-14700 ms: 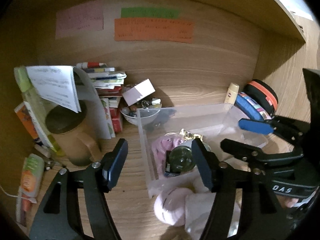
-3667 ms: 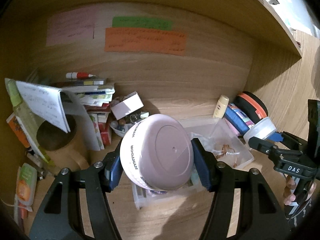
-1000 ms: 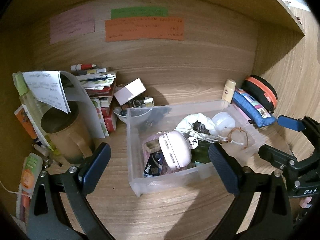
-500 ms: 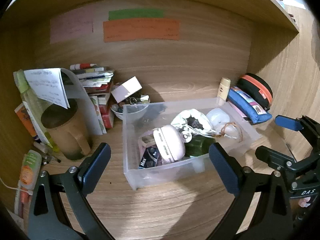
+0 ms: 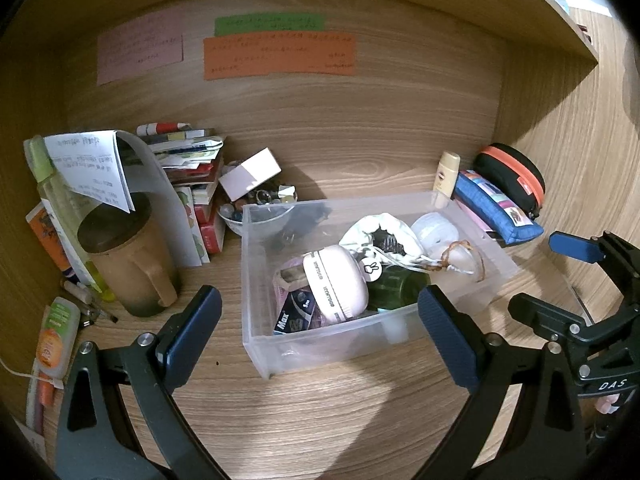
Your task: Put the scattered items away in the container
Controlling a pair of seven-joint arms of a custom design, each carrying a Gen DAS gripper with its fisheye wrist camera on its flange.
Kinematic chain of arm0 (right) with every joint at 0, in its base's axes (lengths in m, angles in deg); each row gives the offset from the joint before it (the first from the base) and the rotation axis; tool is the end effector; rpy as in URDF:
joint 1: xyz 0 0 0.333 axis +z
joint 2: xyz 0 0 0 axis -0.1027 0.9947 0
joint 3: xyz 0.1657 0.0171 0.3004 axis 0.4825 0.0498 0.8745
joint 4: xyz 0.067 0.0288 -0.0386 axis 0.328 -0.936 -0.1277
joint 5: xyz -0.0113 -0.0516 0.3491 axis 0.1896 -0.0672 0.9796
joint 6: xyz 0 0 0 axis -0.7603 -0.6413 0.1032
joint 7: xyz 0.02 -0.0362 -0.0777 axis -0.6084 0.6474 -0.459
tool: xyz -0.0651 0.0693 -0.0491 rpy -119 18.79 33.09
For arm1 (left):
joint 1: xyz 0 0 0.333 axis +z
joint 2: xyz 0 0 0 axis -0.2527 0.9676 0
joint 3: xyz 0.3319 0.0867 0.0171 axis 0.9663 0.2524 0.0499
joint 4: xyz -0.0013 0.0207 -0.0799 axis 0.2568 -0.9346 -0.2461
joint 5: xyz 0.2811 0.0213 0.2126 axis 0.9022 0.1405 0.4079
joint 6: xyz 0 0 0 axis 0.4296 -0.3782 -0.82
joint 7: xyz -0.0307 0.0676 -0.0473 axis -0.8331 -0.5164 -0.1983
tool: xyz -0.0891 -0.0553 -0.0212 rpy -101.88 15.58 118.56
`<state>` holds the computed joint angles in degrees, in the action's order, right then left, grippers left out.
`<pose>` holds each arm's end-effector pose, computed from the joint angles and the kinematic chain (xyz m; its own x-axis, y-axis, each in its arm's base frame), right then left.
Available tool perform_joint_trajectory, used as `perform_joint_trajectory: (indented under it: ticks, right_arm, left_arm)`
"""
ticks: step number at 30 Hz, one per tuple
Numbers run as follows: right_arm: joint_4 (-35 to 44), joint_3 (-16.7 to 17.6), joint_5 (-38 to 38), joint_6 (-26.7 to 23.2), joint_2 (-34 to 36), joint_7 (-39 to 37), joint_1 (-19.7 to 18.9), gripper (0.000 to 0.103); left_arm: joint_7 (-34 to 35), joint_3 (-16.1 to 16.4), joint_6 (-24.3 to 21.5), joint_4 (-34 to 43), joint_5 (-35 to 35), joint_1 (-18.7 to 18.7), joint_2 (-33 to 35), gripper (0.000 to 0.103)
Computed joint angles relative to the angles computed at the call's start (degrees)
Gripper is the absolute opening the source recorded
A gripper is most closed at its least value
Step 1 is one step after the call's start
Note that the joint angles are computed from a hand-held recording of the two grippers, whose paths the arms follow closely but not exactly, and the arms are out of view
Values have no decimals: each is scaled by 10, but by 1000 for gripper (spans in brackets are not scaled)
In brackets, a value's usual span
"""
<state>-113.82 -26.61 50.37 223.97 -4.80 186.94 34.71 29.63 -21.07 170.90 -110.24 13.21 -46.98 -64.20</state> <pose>0.5776 0.3825 0.5224 0.4491 -0.8895 0.0849 -0.4962 -0.3273 -0.8042 0.5380 -0.4321 0.5272 -0.0493 -0.9985 0.0241 -0.5711 0.0084 -0.8209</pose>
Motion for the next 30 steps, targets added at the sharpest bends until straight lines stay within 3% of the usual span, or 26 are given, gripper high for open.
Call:
perform_joint_trajectory:
  ticks: [13,30]
  right_arm:
    - [-2,-4,-4,2,-1,2,4,95]
    - [-3,4,8,-1,0,-10,-5,95]
  left_arm:
    - [-5,0,-10,0,0,-4,0,102]
    - [-6,-3,16,-11,1,4,-5,102]
